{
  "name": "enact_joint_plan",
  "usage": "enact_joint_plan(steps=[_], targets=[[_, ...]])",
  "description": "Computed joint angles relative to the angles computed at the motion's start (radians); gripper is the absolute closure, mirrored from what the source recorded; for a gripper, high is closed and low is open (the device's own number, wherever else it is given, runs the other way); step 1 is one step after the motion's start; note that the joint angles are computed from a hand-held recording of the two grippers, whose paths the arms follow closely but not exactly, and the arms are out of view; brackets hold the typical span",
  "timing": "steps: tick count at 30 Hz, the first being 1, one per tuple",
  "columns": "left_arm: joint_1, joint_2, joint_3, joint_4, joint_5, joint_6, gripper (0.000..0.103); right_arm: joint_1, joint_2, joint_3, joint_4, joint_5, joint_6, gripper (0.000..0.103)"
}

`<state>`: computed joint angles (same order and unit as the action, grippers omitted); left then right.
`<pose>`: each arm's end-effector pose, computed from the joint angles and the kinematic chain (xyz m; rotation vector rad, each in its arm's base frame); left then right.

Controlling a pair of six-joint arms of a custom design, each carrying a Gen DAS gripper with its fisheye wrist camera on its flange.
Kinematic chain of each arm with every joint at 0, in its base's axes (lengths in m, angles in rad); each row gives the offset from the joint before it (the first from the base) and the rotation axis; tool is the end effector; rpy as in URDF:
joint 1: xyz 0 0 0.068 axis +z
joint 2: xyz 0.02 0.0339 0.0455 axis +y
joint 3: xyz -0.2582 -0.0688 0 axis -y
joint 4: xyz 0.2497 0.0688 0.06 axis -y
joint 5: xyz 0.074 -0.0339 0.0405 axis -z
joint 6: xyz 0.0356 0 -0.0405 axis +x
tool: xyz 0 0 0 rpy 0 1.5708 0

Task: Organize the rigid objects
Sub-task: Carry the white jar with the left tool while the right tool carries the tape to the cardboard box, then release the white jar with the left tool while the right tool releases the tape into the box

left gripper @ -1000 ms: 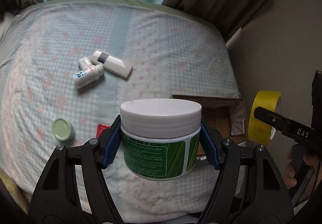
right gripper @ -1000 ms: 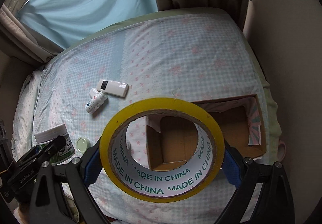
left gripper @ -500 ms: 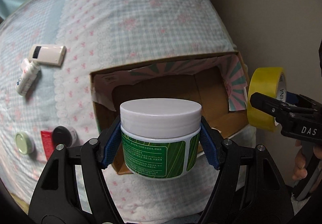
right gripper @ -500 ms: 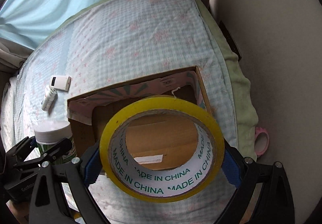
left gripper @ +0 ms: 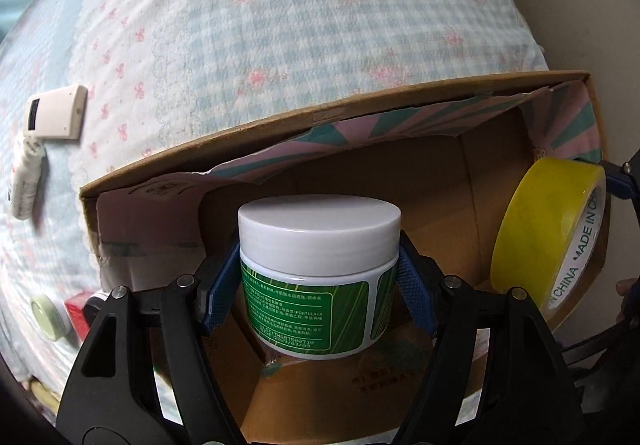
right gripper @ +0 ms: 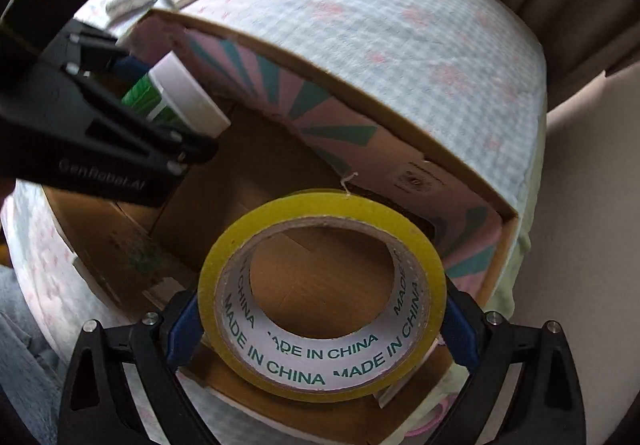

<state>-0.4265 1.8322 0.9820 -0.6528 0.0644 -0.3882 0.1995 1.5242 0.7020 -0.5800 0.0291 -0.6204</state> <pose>0.2758 -0.1278 0.1056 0.0628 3.1014 -0.1334 0.2357 0.0466 0.1213 -1.1849 2.7357 -0.0951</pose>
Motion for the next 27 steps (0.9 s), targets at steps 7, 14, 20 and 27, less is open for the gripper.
enact_joint_plan(steps=[7,14,20,27], targets=[[-0.003,0.045,0.034,-0.016,-0.023,0.010,0.035,-0.043,0.053,-0.014,0.018,-0.062,0.031,0.007],[-0.015,0.059,0.082,-0.036,-0.017,0.015,0.013,-0.114,0.065,0.011,-0.017,-0.112,0.090,0.006],[-0.028,0.022,0.118,-0.078,-0.071,0.032,0.000,-0.176,-0.035,-0.017,-0.036,-0.142,0.057,0.000],[-0.031,-0.029,0.127,-0.109,-0.083,0.024,0.000,-0.174,-0.127,-0.020,-0.109,-0.125,0.075,0.000]])
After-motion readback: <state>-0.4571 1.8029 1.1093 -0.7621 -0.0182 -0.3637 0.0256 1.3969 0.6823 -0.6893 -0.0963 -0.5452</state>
